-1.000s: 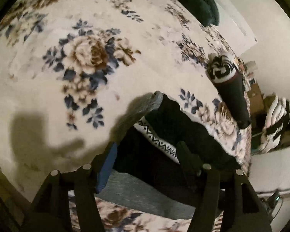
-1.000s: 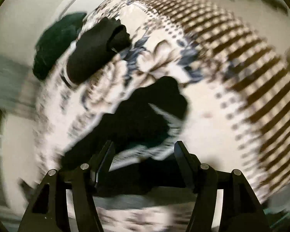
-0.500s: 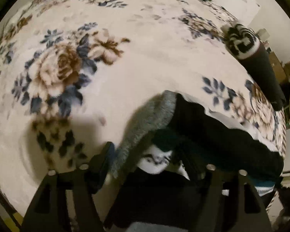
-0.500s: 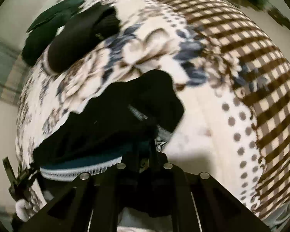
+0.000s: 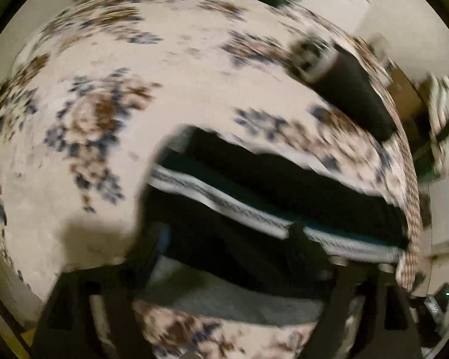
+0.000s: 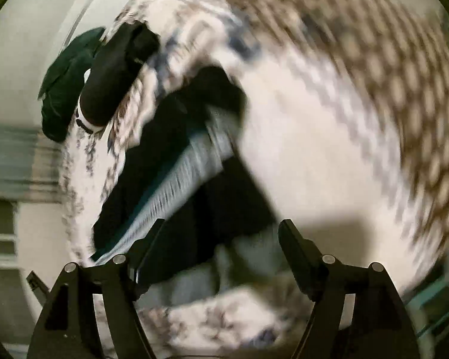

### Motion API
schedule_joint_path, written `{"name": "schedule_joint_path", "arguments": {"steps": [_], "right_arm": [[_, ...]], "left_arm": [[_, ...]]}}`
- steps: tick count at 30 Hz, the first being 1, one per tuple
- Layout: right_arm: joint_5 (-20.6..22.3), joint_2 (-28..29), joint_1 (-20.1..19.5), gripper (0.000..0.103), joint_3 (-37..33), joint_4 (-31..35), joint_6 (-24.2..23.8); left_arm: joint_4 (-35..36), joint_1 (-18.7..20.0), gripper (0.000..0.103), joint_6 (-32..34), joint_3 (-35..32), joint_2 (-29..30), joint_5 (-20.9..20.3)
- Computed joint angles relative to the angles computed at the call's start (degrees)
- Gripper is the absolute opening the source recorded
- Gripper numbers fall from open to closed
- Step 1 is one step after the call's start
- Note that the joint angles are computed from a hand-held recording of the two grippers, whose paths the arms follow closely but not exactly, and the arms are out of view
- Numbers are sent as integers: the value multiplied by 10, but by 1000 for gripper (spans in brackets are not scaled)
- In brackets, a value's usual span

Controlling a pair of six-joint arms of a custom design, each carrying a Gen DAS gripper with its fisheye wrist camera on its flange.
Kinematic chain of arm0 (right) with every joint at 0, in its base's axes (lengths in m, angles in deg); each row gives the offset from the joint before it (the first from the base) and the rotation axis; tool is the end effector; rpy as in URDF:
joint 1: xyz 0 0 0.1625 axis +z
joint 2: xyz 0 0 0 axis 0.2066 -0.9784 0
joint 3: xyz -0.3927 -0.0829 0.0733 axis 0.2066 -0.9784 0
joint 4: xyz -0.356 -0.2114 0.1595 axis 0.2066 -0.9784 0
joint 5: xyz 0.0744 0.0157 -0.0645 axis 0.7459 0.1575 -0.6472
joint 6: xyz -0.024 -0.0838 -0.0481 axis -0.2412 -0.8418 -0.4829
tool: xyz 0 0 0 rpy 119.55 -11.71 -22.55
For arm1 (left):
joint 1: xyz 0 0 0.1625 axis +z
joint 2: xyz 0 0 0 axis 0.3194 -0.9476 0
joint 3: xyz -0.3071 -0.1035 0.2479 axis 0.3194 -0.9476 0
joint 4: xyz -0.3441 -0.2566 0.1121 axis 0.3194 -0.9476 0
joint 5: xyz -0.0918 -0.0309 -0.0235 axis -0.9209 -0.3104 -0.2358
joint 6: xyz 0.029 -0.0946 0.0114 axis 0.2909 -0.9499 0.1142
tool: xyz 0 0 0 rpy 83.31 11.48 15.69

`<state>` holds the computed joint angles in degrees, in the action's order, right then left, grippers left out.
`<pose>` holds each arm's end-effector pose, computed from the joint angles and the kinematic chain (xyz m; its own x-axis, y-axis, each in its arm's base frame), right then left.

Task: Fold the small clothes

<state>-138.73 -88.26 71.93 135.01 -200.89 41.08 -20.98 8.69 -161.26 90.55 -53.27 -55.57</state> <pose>0.0687 -0.4548 0.3194 -0.9328 0.3454 0.1026 0.3065 0.9105 -0.2777 -0.2967 -0.3770 0.2979 -0.7588 -0.4885 -0.4307 -0.1409 0.7688 -0.6238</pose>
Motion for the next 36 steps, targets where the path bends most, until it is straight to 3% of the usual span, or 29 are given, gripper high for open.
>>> {"name": "schedule_joint_path", "arguments": {"steps": [3, 5, 9, 11, 13, 14, 15, 18, 21, 24, 25, 27, 28, 31, 36], "right_arm": [[84, -54, -61, 78, 84, -28, 17], [146, -68, -112, 78, 145, -87, 15], [217, -71, -165, 77, 214, -218, 15], [204, -75, -162, 77, 224, -265, 28], [163, -79, -146, 67, 228, -308, 44], [144, -75, -139, 32, 225, -318, 50], [102, -66, -122, 9, 215, -314, 61], [43, -58, -90, 8, 204, -328, 99], [14, -56, -64, 8, 197, -341, 107], [87, -74, -98, 14, 211, -323, 92], [116, -92, -115, 20, 215, -311, 88], [170, -118, -145, 67, 242, -314, 75], [206, -135, -169, 72, 258, -320, 64], [309, -115, -223, 72, 296, -369, 46], [354, 16, -214, 74, 296, -548, 18]], "left_arm": [[-42, 13, 97, 71, -18, 57, -28], [-74, 29, 97, 126, -24, 86, -41], [-136, 57, 97, 213, -25, 129, -41], [-163, 73, 97, 250, -26, 147, -43], [-166, 81, 97, 263, -31, 160, -43], [-166, 87, 97, 271, -33, 166, -45], [-164, 88, 97, 272, -35, 169, -48], [-170, 92, 97, 285, -34, 166, -58], [-165, 90, 97, 292, -35, 163, -66], [-168, 85, 97, 299, -32, 156, -74], [-174, 82, 97, 302, -30, 153, -74], [-186, 80, 97, 309, -27, 149, -74], [-198, 79, 97, 314, -26, 148, -75], [-226, 78, 97, 329, -22, 150, -74], [-254, 92, 97, 352, -32, 171, -71]]}}
